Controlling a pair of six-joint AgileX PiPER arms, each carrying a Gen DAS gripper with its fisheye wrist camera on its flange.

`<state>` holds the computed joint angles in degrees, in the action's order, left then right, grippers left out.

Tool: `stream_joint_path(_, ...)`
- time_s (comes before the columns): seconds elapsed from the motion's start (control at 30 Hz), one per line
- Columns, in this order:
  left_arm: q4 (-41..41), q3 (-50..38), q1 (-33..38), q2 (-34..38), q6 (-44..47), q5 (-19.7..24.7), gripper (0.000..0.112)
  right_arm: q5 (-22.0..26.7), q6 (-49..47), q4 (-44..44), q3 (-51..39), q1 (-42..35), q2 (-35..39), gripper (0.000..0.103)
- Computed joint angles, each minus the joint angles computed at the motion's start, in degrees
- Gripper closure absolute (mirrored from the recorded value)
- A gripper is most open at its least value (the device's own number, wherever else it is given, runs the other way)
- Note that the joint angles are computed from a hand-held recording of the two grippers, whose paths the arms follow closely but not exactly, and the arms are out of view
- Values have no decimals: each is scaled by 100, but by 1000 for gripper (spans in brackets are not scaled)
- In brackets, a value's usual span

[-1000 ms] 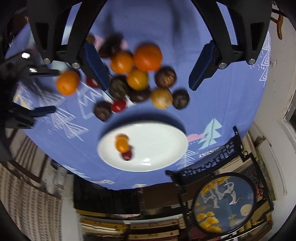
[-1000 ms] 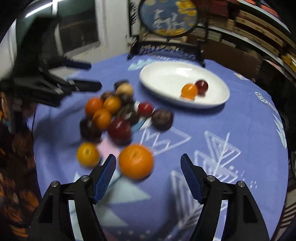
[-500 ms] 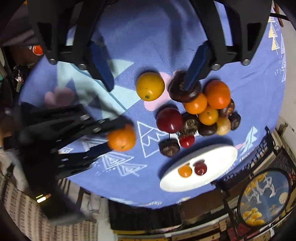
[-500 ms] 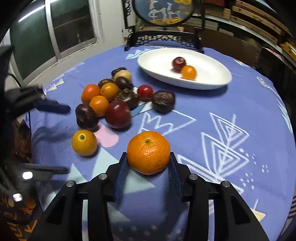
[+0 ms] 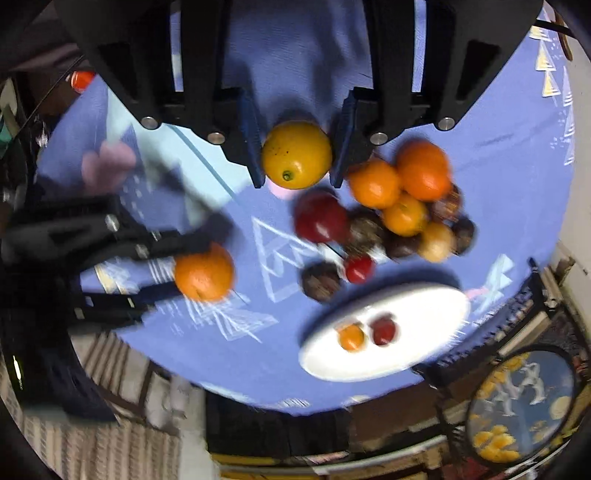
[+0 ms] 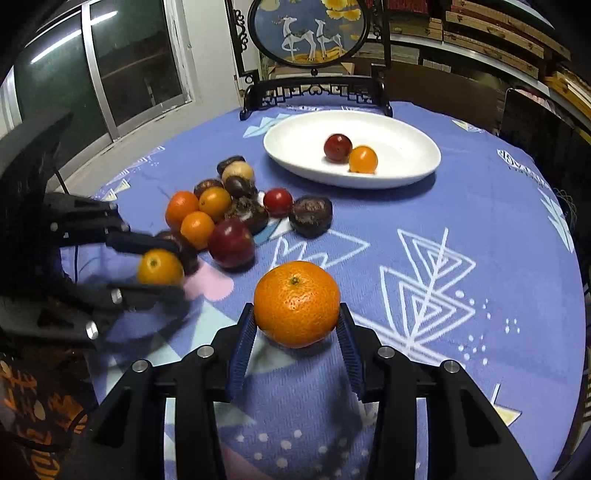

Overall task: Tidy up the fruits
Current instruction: 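Grasp the yellow citrus with the left tool while the right tool grasps an orange, then lower the yellow citrus and orange onto the plate and open both tools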

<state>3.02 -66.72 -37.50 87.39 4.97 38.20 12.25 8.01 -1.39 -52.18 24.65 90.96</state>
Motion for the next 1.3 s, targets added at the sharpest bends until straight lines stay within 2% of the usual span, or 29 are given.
stream_joint_path(0.2,162,-1057,640,317,-196,163,77,272,-25,-82,-617,-53,115,59)
stream_joint_path(0.37,738,-2556,883,1232,-790,367,77,407,131,-296,-1455,-297,261,59)
stream_joint_path(0.47,871,-3563,988,1951,-913,569,77,486,-197,96,-2109,-531,578,59)
stream_joint_path(0.67,666,-5383,1139,3261,-875,1233,77,730,-640,845,-3587,-951,1610,59)
stream_joint_path(0.9,589,-7898,1198,4870,-915,2236,77,1220,-138,680,-5291,-1120,2848,59)
stream_joint_path(0.97,710,-8109,1169,5041,-1001,2231,77,1279,-21,584,-5553,-1122,3068,59)
stream_joint_path(1.07,690,-7628,1172,4899,-1029,1891,77,1307,-16,612,-5758,-1132,3309,59)
stream_joint_path(1.17,774,-7742,1141,5048,-1024,1959,77,1342,44,590,-5855,-1150,3470,59)
stream_joint_path(1.3,635,-8255,1164,5351,-910,2310,77,1345,-47,777,-5898,-1208,3606,59)
